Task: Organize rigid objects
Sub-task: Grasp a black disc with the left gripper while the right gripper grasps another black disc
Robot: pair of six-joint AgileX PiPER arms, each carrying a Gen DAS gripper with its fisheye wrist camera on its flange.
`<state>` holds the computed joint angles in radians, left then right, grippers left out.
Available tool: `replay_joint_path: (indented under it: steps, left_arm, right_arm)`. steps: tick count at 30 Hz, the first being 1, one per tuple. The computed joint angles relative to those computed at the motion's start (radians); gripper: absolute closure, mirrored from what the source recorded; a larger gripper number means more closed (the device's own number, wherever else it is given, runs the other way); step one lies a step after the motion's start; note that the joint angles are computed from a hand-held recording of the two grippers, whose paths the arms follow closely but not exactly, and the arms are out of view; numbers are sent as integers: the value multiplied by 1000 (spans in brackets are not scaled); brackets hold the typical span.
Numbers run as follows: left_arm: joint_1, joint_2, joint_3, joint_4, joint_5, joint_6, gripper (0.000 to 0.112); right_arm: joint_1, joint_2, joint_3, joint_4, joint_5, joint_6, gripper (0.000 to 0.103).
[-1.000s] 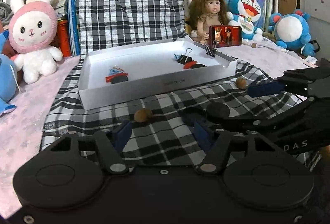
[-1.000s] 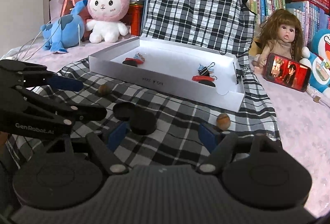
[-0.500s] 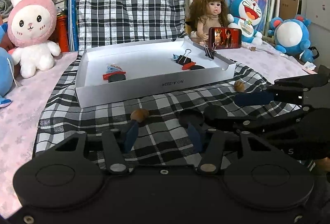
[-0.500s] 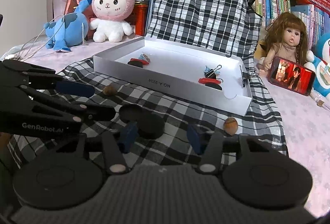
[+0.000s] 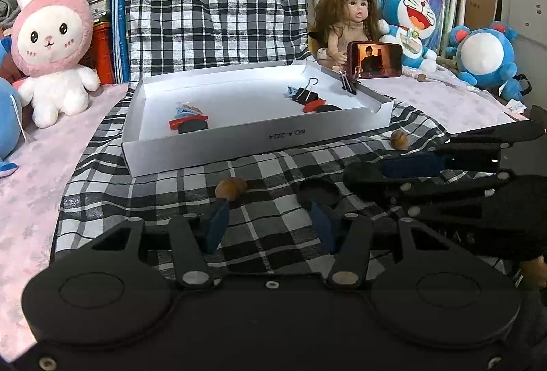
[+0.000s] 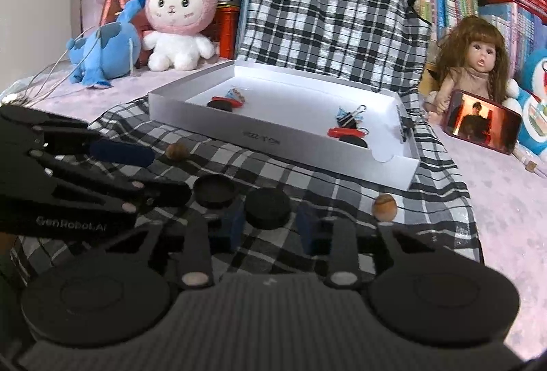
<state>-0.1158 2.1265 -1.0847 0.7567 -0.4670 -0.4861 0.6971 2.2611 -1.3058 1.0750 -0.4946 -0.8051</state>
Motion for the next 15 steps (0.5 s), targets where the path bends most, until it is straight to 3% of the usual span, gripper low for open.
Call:
replay_joint_path:
  steps: [8,15]
  left_arm:
    - [-28,10,-1,-24,-6,6,61]
    - [-67,23,-2,-137,-12,84,63]
  right_arm:
    - [-13,-18,39,34,-36,29,68]
    - [-7,-26,70,33,-68,55,68]
